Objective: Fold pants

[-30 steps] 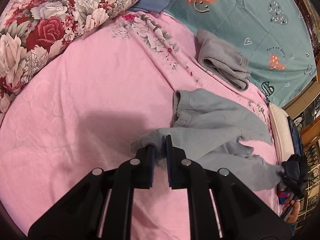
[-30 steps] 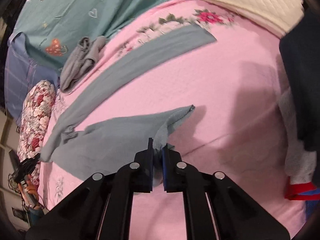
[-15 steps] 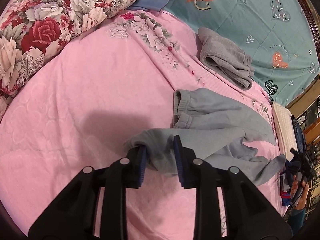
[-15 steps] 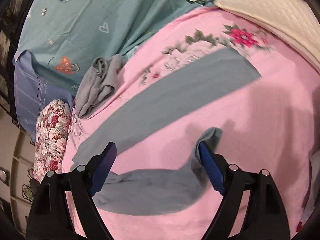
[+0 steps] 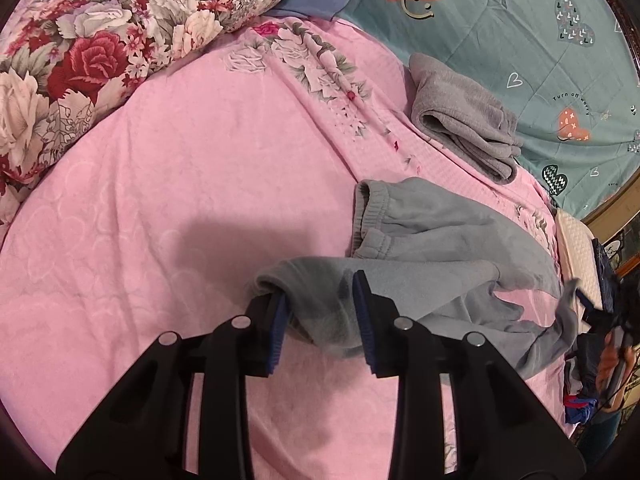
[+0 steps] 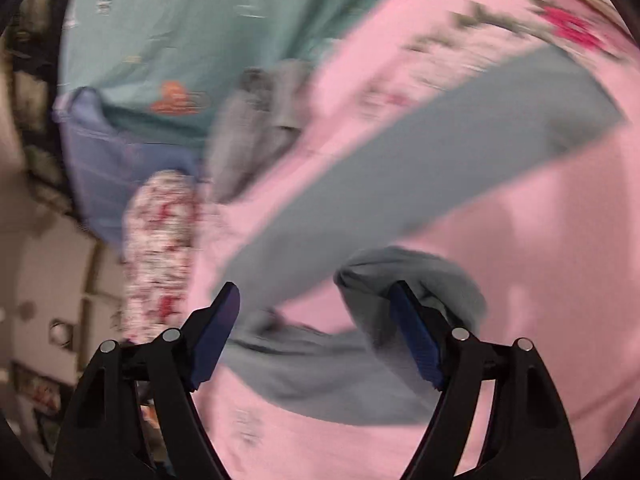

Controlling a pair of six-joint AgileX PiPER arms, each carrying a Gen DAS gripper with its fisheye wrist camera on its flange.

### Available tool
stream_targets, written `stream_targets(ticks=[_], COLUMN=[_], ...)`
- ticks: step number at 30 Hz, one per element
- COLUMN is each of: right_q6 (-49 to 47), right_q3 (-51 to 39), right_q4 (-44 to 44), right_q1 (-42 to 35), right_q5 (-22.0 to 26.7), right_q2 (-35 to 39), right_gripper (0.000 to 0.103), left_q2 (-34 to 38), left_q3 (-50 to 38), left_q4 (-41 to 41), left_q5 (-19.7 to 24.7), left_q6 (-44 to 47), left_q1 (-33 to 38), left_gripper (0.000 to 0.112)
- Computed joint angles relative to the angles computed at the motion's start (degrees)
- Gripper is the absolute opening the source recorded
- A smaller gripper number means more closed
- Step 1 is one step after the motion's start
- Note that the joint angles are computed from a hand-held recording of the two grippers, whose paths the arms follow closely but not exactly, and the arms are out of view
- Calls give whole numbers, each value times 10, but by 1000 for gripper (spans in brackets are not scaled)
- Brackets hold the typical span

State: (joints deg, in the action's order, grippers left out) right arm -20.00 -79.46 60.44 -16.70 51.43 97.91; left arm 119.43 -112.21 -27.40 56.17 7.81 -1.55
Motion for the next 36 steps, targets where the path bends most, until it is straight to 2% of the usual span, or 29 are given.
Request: stream_targets(ticks=[3,7,9,11,12,13,15,18,23,24,25,26,27,29,30,31,36], right_q6=[19,6,-14,-45,-57,-68,-65,-16,132,154,162,168,174,162,151,136,59], right_q3=[-20,56,97,128,132,131,114,49,-85,-107,-122,-134,-132,-98,-71,-44,190], right_q4=[-76,-123,-111,-97,-87,-76,-90,-159,-358,-388,-405,-424,-443,-442,-424,-397,-235], right_q1=[8,-48,-83,-99,-103,-105,-87,-20,75,87,95,104,112,113,104,91,-21], right_q5=[-27,-40,-27,-32,-26,-18,-15,-22,16,28,40,52,48,17,-6,-26,-140], right_q2=[-16,-47,-49,-55,-55,-51,-49,-26,54,72,85,94,89,48,16,-14,-251], right_gripper=[80,80,79,72,64,60,59,58,58,49,22,7,1,1,1,1,1], left_q2=[-5,11,22,28,28,26,21,18,26,29,32,34,35,36,38,41,41], left_q3=[6,-14,-27,-34,-34,-30,-24,-18,-23,-26,-29,-30,-32,-33,-36,-41,-38], left_q4=[-3,0,3,5,5,6,8,6,-2,-1,-2,-4,-6,-7,-7,-9,-37], left_q5=[-3,5,12,15,14,12,7,4,10,12,15,16,17,18,21,25,35], left_q6=[5,0,-8,-14,-15,-16,-16,-12,-7,-8,-7,-5,-2,2,3,4,23], left_q1=[1,0,-1,-1,-2,-3,-5,-4,-3,-4,-4,-5,-5,-5,-4,-2,13], left_gripper=[33,36,36,36,36,36,36,36,39,39,39,39,37,36,33,26,20])
